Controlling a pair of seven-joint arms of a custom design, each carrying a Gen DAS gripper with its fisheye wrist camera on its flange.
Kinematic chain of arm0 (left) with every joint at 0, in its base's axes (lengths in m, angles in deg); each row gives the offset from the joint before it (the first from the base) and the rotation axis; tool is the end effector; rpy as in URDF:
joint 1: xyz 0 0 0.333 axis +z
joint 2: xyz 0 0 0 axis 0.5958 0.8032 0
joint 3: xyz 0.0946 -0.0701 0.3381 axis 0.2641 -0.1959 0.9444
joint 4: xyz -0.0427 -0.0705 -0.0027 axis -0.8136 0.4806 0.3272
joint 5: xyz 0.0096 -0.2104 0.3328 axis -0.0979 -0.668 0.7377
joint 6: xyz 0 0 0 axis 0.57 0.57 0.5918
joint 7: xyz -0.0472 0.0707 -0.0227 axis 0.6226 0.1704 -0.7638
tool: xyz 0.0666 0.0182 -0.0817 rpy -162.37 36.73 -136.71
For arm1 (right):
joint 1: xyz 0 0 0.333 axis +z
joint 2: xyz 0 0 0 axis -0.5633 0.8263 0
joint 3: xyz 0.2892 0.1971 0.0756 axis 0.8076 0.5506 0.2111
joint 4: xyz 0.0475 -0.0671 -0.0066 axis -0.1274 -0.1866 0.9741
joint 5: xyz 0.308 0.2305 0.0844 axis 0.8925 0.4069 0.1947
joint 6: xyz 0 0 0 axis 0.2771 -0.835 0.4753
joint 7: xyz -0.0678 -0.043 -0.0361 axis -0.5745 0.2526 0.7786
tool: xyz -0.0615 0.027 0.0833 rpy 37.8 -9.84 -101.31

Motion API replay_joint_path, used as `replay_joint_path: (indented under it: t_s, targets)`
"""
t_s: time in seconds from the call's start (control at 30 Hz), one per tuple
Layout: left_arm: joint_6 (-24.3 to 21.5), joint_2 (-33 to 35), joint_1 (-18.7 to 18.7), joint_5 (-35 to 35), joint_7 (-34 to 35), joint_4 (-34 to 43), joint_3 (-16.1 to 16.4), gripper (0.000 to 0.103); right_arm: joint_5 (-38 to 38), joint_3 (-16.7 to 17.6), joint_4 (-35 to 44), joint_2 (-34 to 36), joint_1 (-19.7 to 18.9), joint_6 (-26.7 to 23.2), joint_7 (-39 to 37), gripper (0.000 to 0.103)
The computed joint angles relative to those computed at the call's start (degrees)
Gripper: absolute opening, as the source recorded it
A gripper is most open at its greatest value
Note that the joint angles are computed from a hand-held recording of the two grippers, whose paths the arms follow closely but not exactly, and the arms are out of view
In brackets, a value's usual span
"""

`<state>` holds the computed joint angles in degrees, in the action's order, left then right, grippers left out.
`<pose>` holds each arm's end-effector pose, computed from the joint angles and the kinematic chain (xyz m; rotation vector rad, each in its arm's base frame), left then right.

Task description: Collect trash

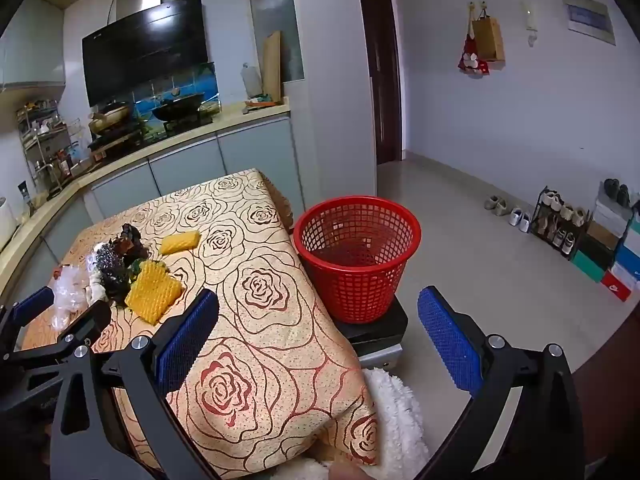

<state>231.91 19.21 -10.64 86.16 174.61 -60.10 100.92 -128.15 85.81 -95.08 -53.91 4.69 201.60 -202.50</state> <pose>0.6248 -0.4227 0.3720 -1.1618 2.0797 -1.0491 0.5394 0.4022 0.3599 -1.0865 2.1040 -1.0446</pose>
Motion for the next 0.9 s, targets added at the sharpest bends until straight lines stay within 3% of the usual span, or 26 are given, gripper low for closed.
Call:
replay_joint_path:
  t_s: [0.4,0.9]
  targets:
    - [0.09,0.20,0.89,0.09,0.49,0.47,-0.87,0.096,0.36,-0.03,0.39,0.33,0.06,0.13,-0.28,0.097]
    - [1.16,-0.74,-0.33,-2.27,1.50,-0.80,0.37,0.096,-0.11,-0.04,-0.02,-0.08,-0.08,0.48,-0.06,0.097]
